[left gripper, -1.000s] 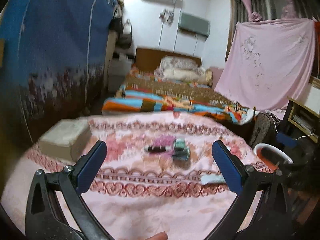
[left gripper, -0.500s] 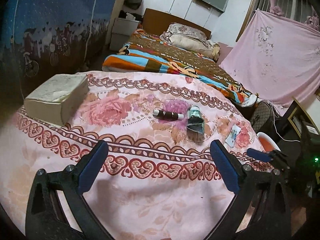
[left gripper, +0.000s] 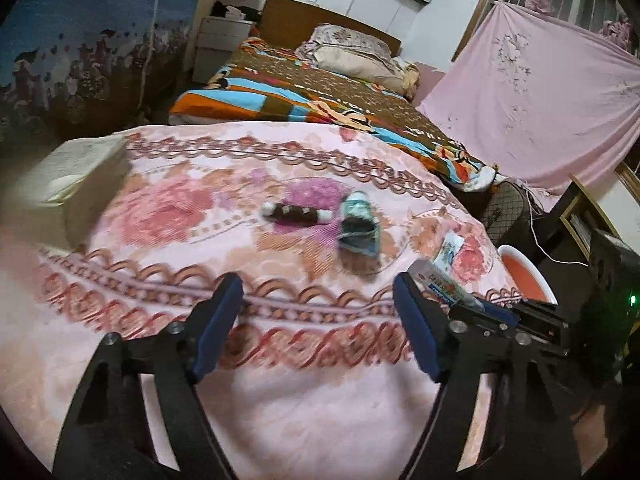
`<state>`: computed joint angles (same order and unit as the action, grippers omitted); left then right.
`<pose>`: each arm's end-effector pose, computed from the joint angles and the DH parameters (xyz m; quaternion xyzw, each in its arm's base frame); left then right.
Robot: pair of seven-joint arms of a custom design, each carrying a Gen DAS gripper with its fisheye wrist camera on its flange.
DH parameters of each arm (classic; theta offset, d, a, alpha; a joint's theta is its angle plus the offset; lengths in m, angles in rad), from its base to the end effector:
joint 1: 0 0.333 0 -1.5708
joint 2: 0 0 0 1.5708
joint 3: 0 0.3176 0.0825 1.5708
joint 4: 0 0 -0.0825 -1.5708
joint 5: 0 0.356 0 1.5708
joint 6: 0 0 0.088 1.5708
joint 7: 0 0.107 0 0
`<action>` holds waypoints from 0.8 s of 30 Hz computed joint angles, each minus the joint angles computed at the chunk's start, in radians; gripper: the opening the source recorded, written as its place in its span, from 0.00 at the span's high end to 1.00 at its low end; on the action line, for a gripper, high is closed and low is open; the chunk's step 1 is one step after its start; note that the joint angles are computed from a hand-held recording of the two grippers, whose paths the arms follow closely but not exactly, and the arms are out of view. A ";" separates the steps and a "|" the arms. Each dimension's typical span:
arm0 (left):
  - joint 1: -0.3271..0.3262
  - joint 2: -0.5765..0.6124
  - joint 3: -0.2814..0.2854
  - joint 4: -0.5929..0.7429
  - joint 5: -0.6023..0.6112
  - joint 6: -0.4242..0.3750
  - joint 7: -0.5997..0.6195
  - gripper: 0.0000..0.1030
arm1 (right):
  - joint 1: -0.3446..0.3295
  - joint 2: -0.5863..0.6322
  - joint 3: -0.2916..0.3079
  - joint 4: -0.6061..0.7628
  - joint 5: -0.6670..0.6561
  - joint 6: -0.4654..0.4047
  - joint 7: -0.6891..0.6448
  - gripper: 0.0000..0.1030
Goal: Collect trash
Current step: 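Grasp the white strip with the right gripper while the left grasps the green wrapper, then lift the white strip with the right gripper and the green wrapper with the left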
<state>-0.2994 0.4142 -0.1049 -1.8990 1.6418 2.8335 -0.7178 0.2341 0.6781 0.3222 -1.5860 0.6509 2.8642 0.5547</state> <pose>0.5465 -0.2842 0.3244 -0.7563 0.4976 -0.3614 0.2232 0.6479 0.3065 0.3289 -0.8690 0.3224 -0.0955 0.3629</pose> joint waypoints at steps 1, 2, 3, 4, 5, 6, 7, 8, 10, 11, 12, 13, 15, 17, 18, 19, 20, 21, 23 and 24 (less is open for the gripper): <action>0.001 0.011 -0.001 0.016 -0.013 0.001 0.018 0.45 | 0.008 0.001 -0.011 0.001 0.000 0.013 0.018 0.92; 0.004 0.031 -0.001 0.043 -0.037 0.007 0.050 0.46 | 0.011 0.002 -0.016 0.002 0.001 0.024 0.034 0.92; 0.003 0.044 0.003 0.061 -0.048 0.016 0.063 0.47 | 0.010 0.006 -0.018 0.006 0.002 0.030 0.046 0.92; 0.001 0.060 0.009 0.082 -0.057 0.026 0.072 0.47 | 0.008 0.008 -0.019 0.009 0.004 0.036 0.061 0.92; -0.002 0.072 0.014 0.097 -0.072 0.030 0.087 0.48 | 0.005 0.011 -0.019 0.013 0.007 0.040 0.077 0.92; -0.007 0.081 0.020 0.108 -0.092 0.032 0.107 0.49 | 0.000 0.015 -0.017 0.019 0.011 0.039 0.091 0.92; -0.010 0.095 0.024 0.126 -0.126 0.030 0.144 0.49 | -0.007 0.019 -0.015 0.025 0.015 0.035 0.104 0.92; -0.017 0.104 0.032 0.136 -0.143 0.032 0.161 0.51 | -0.011 0.022 -0.014 0.031 0.017 0.032 0.117 0.92; -0.031 0.122 0.048 0.159 -0.179 0.036 0.197 0.53 | -0.024 0.030 -0.010 0.044 0.028 0.019 0.142 0.92; -0.037 0.127 0.055 0.165 -0.197 0.040 0.215 0.55 | -0.031 0.031 -0.005 0.046 0.033 0.013 0.148 0.92; -0.042 0.136 0.060 0.176 -0.223 0.039 0.242 0.57 | -0.039 0.035 0.000 0.054 0.040 -0.003 0.155 0.92; -0.049 0.143 0.066 0.184 -0.249 0.035 0.269 0.64 | -0.046 0.039 0.003 0.062 0.047 -0.017 0.159 0.92; -0.057 0.154 0.071 0.194 -0.307 0.032 0.338 0.80 | -0.049 0.042 0.003 0.071 0.054 -0.033 0.163 0.92; -0.075 0.158 0.090 0.199 -0.329 0.034 0.363 0.90 | -0.046 0.043 0.000 0.076 0.057 -0.036 0.164 0.92; -0.088 0.156 0.109 0.197 -0.313 0.051 0.344 0.90 | -0.045 0.041 -0.002 0.074 0.058 -0.037 0.164 0.91; -0.099 0.154 0.125 0.195 -0.296 0.063 0.322 0.90 | -0.043 0.039 -0.004 0.073 0.059 -0.038 0.164 0.91; -0.111 0.148 0.141 0.190 -0.270 0.071 0.287 0.90 | -0.040 0.037 -0.008 0.071 0.057 -0.038 0.166 0.91; -0.120 0.139 0.152 0.180 -0.243 0.071 0.250 0.90 | -0.035 0.036 -0.012 0.070 0.054 -0.037 0.170 0.90; -0.122 0.119 0.150 0.159 -0.216 0.059 0.212 0.90 | -0.025 0.034 -0.021 0.067 0.044 -0.031 0.175 0.89; -0.123 0.105 0.147 0.142 -0.196 0.053 0.189 0.90 | -0.020 0.032 -0.025 0.063 0.038 -0.026 0.176 0.88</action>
<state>-0.4224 0.5195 0.0424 -1.7572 1.4460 2.8860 -0.5287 0.2141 0.7096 0.2973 -1.5227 0.6884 2.8380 0.7304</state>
